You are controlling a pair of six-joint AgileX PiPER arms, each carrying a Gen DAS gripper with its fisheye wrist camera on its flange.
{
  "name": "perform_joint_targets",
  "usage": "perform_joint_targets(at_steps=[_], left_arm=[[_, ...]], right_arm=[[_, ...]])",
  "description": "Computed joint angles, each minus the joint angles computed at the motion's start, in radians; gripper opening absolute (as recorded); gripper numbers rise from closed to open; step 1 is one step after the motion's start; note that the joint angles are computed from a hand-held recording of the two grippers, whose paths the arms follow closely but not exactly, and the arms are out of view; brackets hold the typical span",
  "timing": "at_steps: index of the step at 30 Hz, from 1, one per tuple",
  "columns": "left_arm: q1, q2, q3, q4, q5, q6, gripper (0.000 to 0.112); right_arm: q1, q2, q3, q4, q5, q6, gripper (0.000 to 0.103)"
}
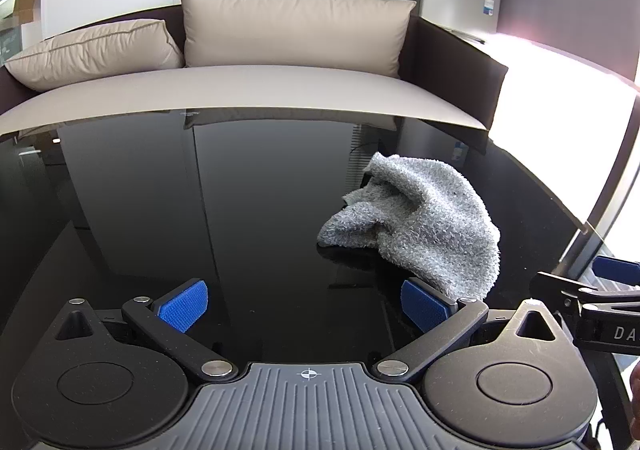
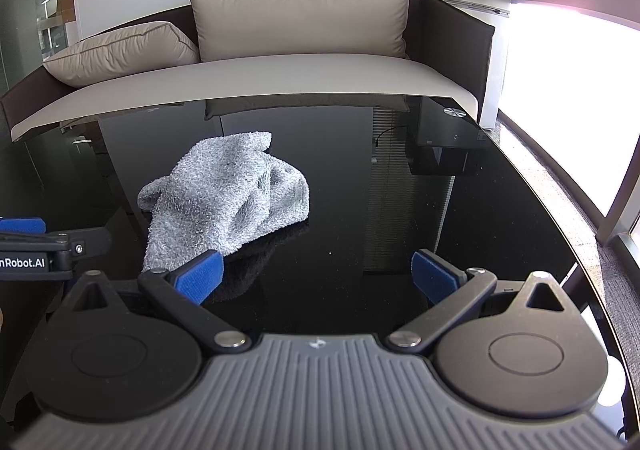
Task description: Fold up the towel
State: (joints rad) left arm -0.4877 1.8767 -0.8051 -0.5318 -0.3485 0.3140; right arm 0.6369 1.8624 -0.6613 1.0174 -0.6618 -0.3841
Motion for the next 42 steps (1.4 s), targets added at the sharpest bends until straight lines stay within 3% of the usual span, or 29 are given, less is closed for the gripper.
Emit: perform_joint_targets(at_steps=[10, 13, 19, 32, 33, 35, 42], left_arm=[[0.015, 0.026, -0.057, -0.065, 0.018, 0.083, 0.102], [0.035, 0.038, -0.084, 0.001, 0.042, 0.026, 0.102], [0.057, 0.071, -0.150, 0.001, 0.086, 0.040, 0.102], [0.110, 0.121, -0.251, 0.215, 0.181, -0.129, 0.102], [0.111, 0.122, -0.252, 0.222, 0.182, -0.137, 0.102], [0.113, 0.124, -0.257, 0.245, 0.187, -0.159, 0.102], [0.115, 0.125, -0.259, 0.273, 0.198, -0.195, 0.102]], right_arm=[[-0.089, 0.019, -0.042, -0.150, 0.052, 0.079, 0.103], [-0.115, 0.034, -0.064, -0.201, 0.066, 0.101, 0.103], [-0.171, 0.063, -0.124, -0.317, 0.118, 0.153, 0.103], [-0.252, 0.107, -0.219, -0.567, 0.162, 0.314, 0.102], [-0.253, 0.113, -0.230, -0.587, 0.163, 0.313, 0.101], [-0.253, 0.126, -0.253, -0.620, 0.168, 0.305, 0.086], [-0.252, 0.168, -0.327, -0.674, 0.219, 0.286, 0.072]])
